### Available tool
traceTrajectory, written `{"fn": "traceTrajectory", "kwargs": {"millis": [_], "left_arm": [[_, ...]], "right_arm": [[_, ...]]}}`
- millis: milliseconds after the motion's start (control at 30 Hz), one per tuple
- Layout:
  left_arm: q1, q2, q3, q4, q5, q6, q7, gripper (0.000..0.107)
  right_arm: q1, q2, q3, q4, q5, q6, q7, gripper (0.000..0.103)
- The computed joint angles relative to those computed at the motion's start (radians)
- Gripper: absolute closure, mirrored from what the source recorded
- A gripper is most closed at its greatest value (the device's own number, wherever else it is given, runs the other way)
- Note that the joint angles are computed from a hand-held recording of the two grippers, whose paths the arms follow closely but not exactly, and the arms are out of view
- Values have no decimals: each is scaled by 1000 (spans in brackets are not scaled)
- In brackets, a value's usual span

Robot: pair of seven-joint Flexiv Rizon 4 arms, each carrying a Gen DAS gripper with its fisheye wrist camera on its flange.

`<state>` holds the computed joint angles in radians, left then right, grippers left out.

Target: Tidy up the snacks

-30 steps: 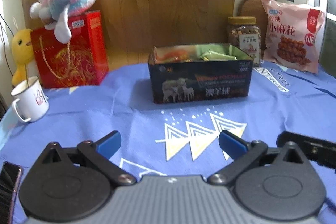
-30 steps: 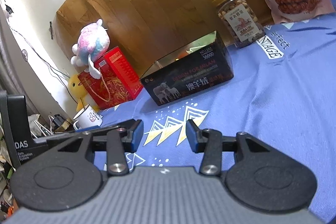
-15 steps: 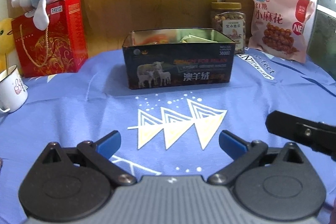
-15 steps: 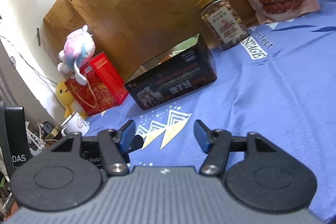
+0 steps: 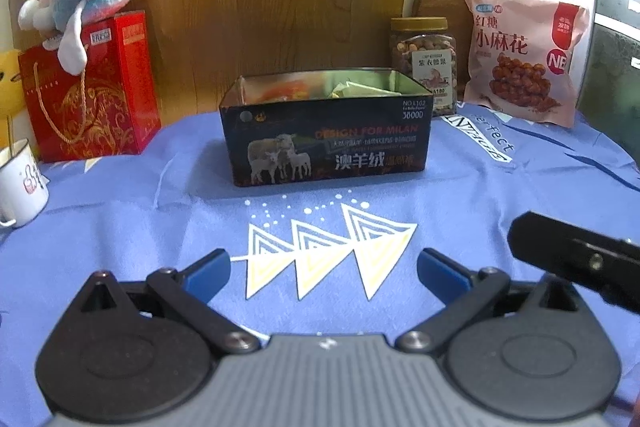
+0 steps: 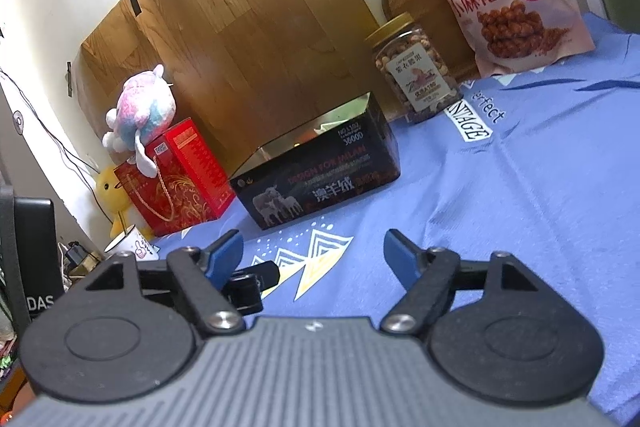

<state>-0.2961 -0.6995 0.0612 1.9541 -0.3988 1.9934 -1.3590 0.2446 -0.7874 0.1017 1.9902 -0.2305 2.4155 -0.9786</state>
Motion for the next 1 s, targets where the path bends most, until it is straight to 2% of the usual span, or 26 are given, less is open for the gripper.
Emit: {"fn": "traceTrajectory", "kwargs": {"millis": [367, 667, 1000], "left_arm": [[-12, -9, 6, 1, -20, 34, 2, 4], [6, -10, -16, 5, -11, 48, 4, 4], [-8, -17, 0, -14, -4, 52, 32, 4]], "right_arm": [[20, 0, -7, 3, 60, 8, -3, 17], [17, -2, -4, 3, 59, 9, 9, 16], [25, -4, -10, 0, 79, 14, 11, 15]]}}
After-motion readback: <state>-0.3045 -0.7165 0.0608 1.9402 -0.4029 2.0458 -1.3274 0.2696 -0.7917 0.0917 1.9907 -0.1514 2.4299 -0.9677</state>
